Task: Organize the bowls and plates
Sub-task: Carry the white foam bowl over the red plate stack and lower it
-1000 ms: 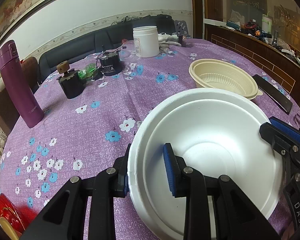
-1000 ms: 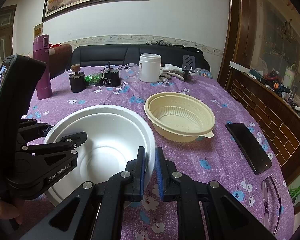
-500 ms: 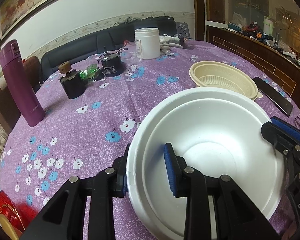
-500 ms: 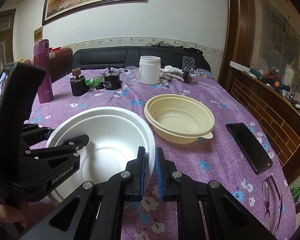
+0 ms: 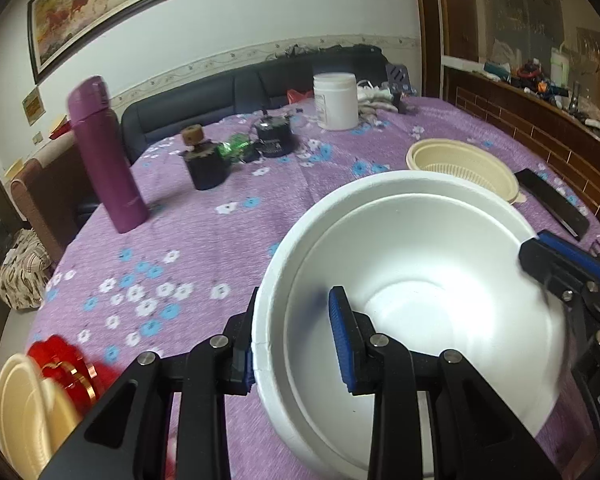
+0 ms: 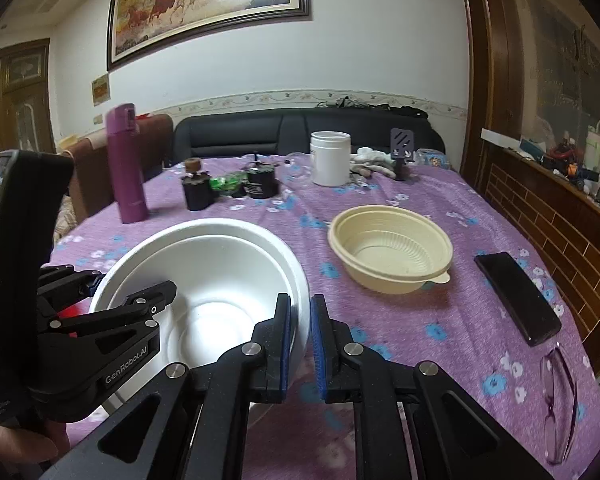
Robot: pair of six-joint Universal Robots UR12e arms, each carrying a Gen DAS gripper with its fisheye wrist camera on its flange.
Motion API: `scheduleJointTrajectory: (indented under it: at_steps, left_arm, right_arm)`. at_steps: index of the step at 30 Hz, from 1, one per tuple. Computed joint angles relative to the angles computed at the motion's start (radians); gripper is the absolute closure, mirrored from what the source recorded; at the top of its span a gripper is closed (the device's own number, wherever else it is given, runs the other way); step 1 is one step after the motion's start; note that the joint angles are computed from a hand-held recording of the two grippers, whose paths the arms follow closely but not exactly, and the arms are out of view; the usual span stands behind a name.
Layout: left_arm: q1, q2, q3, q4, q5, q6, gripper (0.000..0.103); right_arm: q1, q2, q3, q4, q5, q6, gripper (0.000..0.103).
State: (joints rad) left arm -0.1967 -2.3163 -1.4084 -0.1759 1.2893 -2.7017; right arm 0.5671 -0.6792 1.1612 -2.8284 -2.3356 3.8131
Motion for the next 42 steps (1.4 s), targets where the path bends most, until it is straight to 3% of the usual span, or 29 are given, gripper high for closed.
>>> scheduleJointTrajectory:
  at_steps: [4,10,16,22,25,33,42]
  left_arm:
    - [0.028,0.043,-0.058,0.06,-0.035,-0.008,0.072]
    - [0.078,0.089,-0.106,0.108,-0.072,-0.039,0.072]
    - [0.142,0.126,-0.147,0.16,-0.085,-0.093,0.072]
    - [0.205,0.143,-0.165,0.203,-0.068,-0.167,0.072]
    - [0.23,0.139,-0.155,0.177,-0.063,-0.202,0.072]
    - [0.258,0.114,-0.131,0.12,-0.039,-0.237,0.072]
    - [0.261,0.081,-0.092,0.057,-0.031,-0.257,0.072]
  right_arm:
    - [0.021,0.001,-0.022,-0.006,-0.007,-0.006,0.092]
    - [0.041,0.004,-0.07,-0.029,0.056,-0.05,0.092]
    - [0.052,0.042,-0.182,-0.006,0.167,-0.119,0.091]
    - [0.059,0.126,-0.363,0.07,0.297,-0.182,0.091]
    - [0.059,0.187,-0.483,0.143,0.36,-0.197,0.091]
    - [0.058,0.32,-0.74,0.339,0.41,-0.215,0.091]
    - [0.056,0.398,-0.891,0.457,0.402,-0.226,0.091]
